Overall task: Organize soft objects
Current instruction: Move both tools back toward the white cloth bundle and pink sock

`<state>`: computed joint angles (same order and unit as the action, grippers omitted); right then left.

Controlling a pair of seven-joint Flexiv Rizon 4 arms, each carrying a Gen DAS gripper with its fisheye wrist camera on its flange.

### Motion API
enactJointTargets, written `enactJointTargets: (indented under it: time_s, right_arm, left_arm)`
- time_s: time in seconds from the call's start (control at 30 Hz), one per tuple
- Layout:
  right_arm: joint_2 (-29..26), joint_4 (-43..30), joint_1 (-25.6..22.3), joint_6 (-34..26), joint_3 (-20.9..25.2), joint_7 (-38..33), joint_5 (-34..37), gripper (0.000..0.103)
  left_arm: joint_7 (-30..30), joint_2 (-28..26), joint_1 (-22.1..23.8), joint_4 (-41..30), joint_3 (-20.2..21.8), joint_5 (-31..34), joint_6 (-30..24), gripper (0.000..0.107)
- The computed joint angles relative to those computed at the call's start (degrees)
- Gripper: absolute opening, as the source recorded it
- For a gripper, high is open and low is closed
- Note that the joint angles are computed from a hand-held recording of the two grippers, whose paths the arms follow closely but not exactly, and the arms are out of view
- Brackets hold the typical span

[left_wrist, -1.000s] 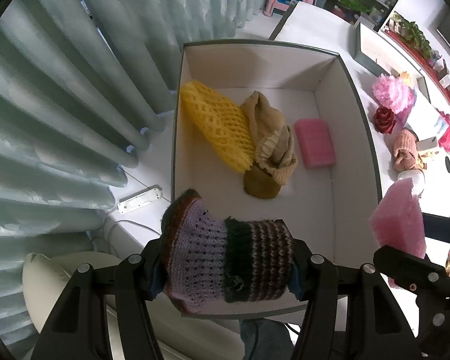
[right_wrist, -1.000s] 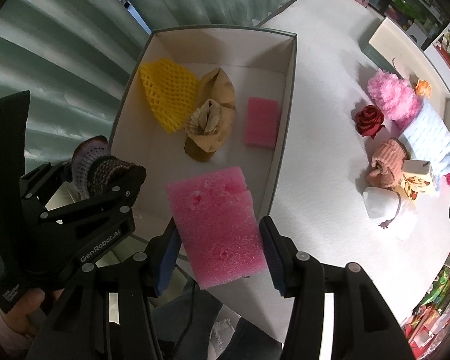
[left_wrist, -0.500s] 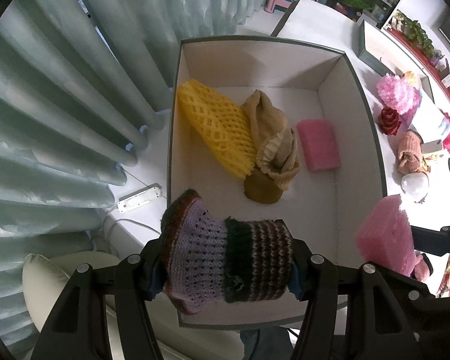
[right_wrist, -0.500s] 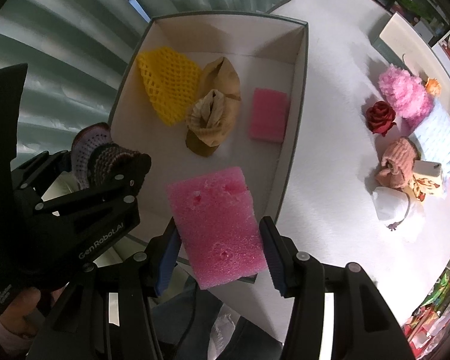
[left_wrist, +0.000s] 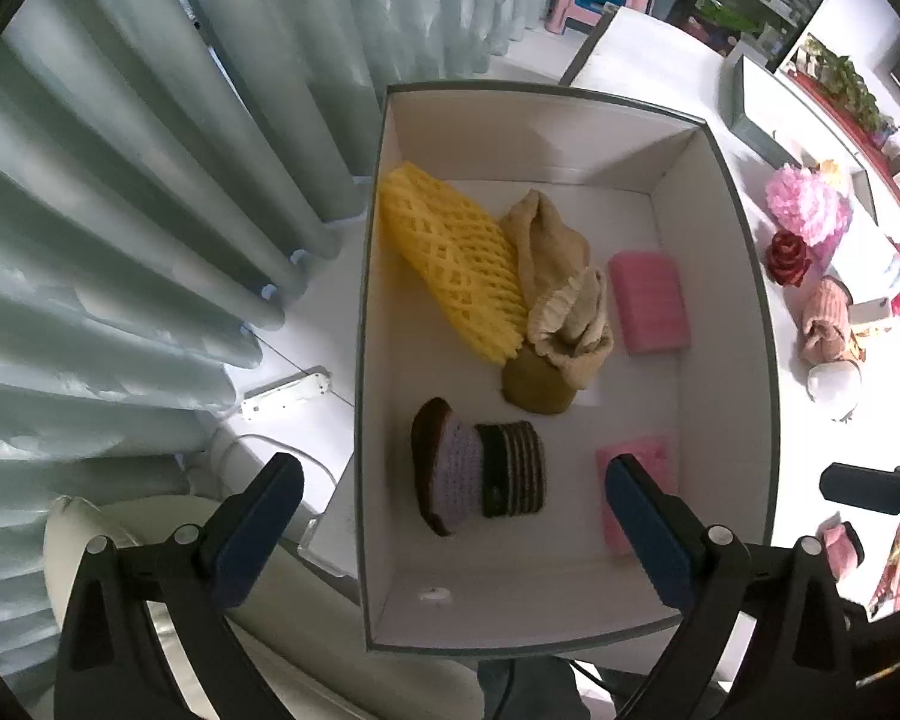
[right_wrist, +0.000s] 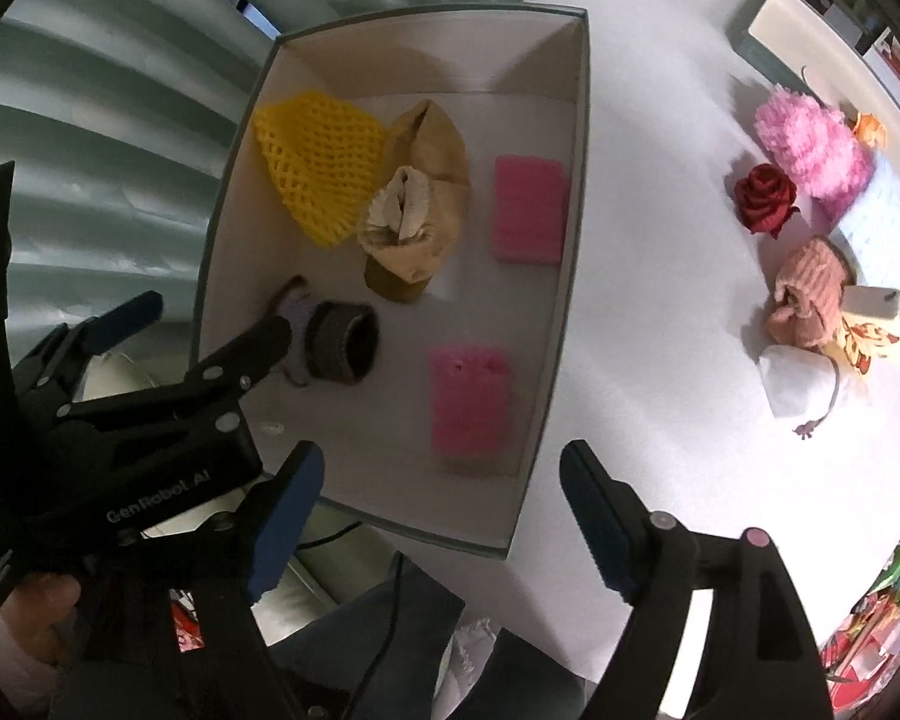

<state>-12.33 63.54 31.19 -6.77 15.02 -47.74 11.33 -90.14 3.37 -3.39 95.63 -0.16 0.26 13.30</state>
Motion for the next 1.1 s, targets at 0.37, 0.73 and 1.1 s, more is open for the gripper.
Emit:
enactJointTargets:
  time_s: [0.37, 0.73, 1.1]
  right_arm:
    - [2.7, 3.7, -1.1, 1.7, 0.1, 1.1, 1.0, 0.103]
    - [13.5, 16.6, -6.4, 5.2, -1.2, 8.1, 2.4, 0.103]
    - [23.5, 30.0, -13.7, 4.4, -4.8, 12.8, 3.9, 0.103]
  left_arm:
    - [0.6, -0.5, -0.4, -1.0, -0.4, -0.7, -3.2, 0.101]
    - [2.3, -3.6, -4.0, -6.2, -3.2, -1.0, -6.2, 0.101]
    - [1.5, -7.0, -8.6, -10.5, -5.1, -5.2, -8.6, 0.101]
